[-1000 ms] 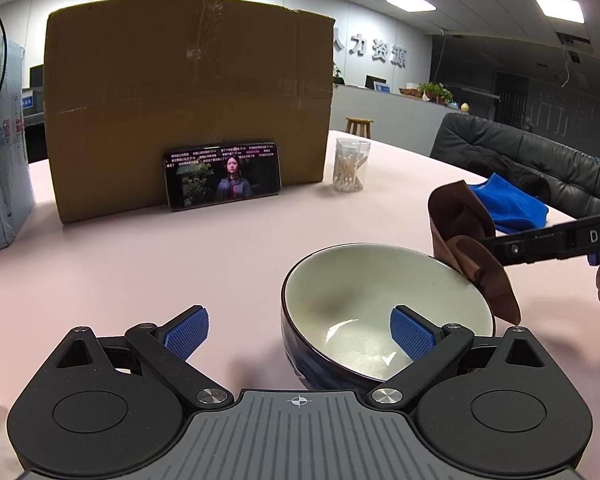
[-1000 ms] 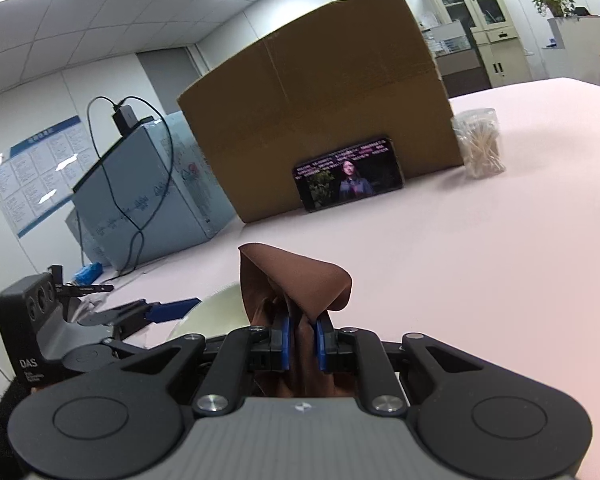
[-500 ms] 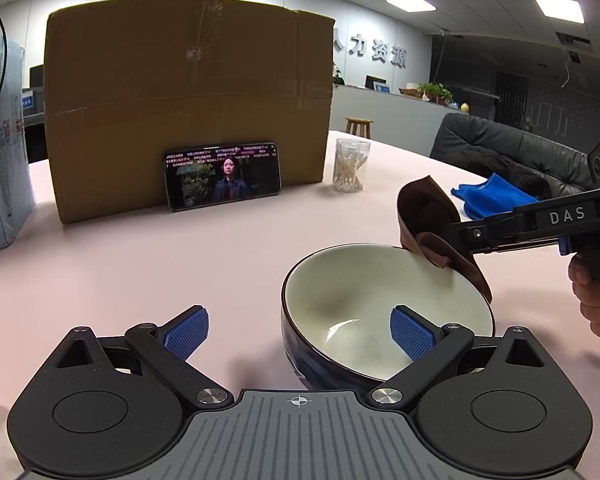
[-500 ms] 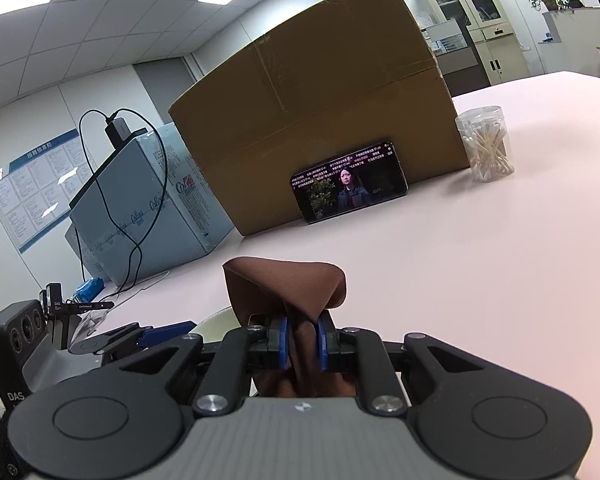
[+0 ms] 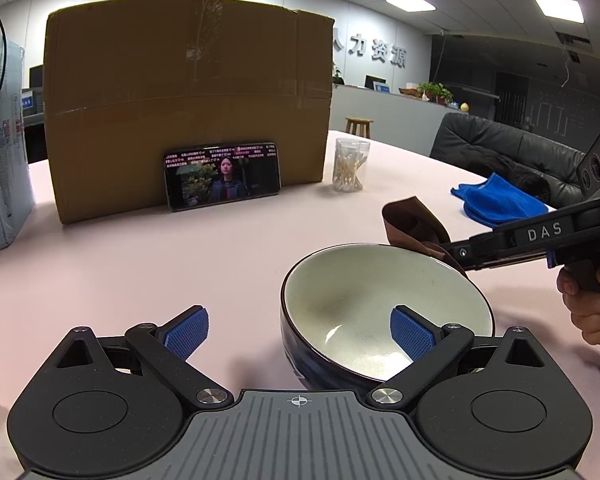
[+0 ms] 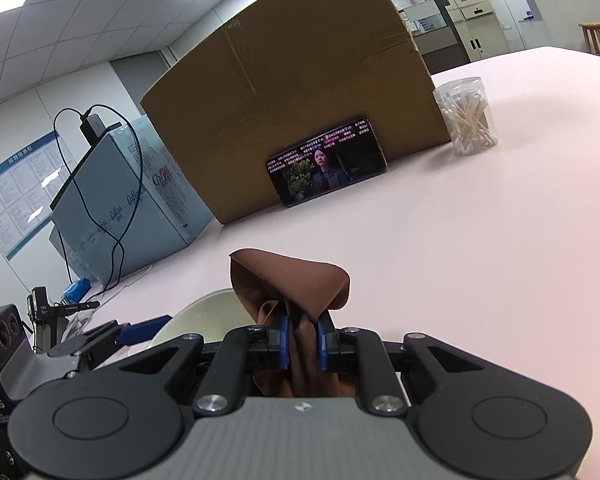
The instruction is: Clean bowl
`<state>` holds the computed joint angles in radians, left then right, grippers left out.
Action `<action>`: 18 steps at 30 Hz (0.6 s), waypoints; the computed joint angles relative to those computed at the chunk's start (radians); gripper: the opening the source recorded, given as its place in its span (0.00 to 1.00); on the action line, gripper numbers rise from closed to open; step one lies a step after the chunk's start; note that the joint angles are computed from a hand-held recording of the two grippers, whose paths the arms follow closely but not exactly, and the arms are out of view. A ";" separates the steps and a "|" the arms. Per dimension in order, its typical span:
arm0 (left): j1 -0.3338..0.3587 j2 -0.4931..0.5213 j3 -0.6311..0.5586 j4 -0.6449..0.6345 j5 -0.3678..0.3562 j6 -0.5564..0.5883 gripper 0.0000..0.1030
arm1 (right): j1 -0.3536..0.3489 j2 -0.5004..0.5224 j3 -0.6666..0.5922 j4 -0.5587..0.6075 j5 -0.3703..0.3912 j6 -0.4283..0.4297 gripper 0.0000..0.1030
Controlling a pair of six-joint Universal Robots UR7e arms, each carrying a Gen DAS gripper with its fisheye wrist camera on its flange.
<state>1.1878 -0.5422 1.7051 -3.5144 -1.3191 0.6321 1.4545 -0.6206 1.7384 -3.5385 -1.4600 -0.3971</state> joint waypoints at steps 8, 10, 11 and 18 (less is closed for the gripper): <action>0.000 0.000 0.001 0.001 0.001 -0.001 0.96 | 0.016 0.010 -0.034 0.033 -0.025 -0.023 0.16; 0.000 0.000 0.002 0.002 0.001 -0.001 0.96 | 0.020 0.016 -0.052 0.050 -0.033 -0.026 0.16; 0.000 0.000 0.003 0.002 0.001 -0.001 0.96 | 0.022 0.018 -0.056 0.057 -0.037 -0.028 0.15; -0.001 -0.004 0.007 0.001 0.002 -0.002 0.96 | 0.014 -0.007 -0.018 0.067 -0.026 -0.040 0.15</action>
<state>1.1865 -0.5464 1.7122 -3.5136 -1.3168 0.6297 1.4680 -0.6278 1.7204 -3.4716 -1.4856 -0.4366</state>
